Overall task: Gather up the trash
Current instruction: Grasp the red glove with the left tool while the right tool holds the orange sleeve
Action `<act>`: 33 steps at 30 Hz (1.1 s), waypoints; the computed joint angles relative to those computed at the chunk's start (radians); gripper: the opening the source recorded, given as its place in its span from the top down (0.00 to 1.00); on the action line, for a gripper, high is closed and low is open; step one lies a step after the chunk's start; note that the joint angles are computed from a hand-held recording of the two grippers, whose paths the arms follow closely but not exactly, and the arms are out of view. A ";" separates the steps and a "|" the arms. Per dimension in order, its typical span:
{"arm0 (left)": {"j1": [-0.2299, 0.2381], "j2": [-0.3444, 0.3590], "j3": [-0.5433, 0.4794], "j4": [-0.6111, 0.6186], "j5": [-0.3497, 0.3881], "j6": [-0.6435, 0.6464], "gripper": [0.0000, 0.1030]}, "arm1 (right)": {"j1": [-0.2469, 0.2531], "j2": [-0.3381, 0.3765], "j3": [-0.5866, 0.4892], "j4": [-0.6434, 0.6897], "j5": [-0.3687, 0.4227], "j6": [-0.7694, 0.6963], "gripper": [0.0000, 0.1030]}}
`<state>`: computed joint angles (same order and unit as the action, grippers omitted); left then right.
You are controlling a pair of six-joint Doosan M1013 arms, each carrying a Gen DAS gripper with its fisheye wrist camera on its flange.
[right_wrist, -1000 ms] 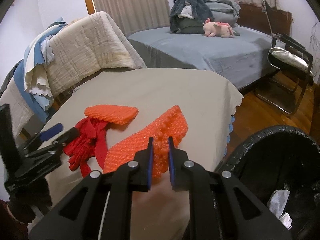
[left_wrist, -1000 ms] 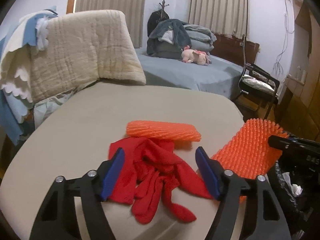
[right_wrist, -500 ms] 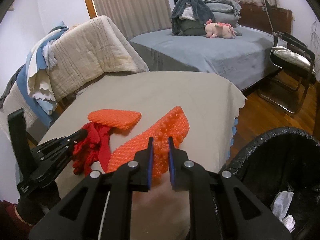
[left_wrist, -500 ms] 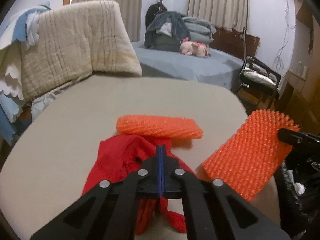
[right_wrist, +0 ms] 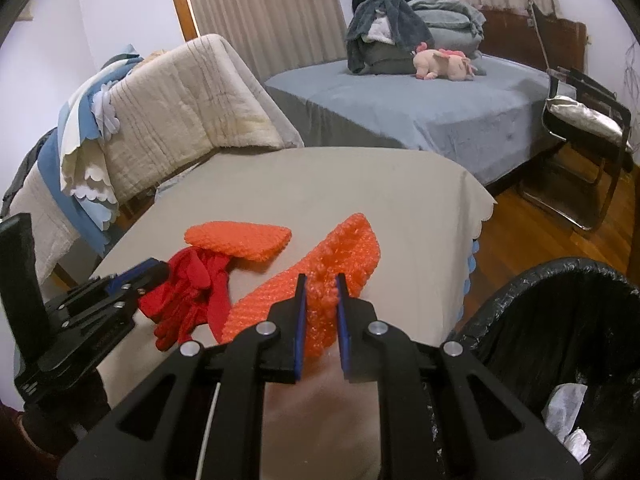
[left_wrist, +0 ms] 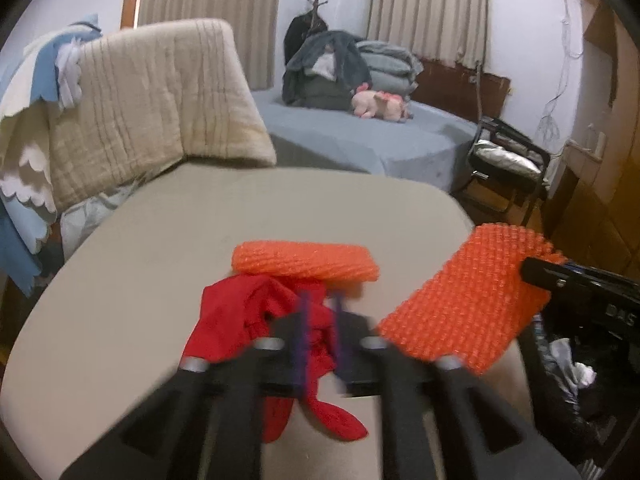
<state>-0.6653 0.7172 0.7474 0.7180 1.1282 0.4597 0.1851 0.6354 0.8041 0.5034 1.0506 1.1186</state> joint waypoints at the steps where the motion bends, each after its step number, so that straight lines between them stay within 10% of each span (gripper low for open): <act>1: 0.002 0.008 -0.009 0.003 0.013 -0.001 0.58 | 0.001 0.003 -0.003 -0.002 0.002 0.001 0.88; 8: 0.028 0.055 -0.061 -0.039 0.078 0.004 0.35 | 0.009 0.032 -0.038 -0.017 0.023 0.013 0.88; 10: 0.036 0.051 -0.046 -0.059 0.055 0.005 0.43 | 0.010 0.035 -0.041 -0.016 0.028 0.013 0.88; 12: 0.039 0.048 -0.040 -0.078 0.042 0.022 0.86 | 0.010 0.037 -0.043 -0.014 0.032 0.012 0.88; 15: 0.031 0.030 -0.010 -0.045 0.013 0.013 0.99 | 0.010 0.039 -0.046 -0.011 0.031 0.007 0.88; 26: -0.009 -0.030 0.053 0.038 -0.024 -0.032 1.00 | 0.002 0.018 -0.028 0.029 0.020 -0.017 0.88; 29: 0.002 -0.013 0.030 0.002 -0.004 -0.015 0.94 | 0.003 0.021 -0.032 0.021 0.030 -0.010 0.88; 33: 0.020 0.016 -0.002 -0.026 0.026 -0.006 0.55 | 0.005 0.031 -0.042 0.009 0.042 0.003 0.88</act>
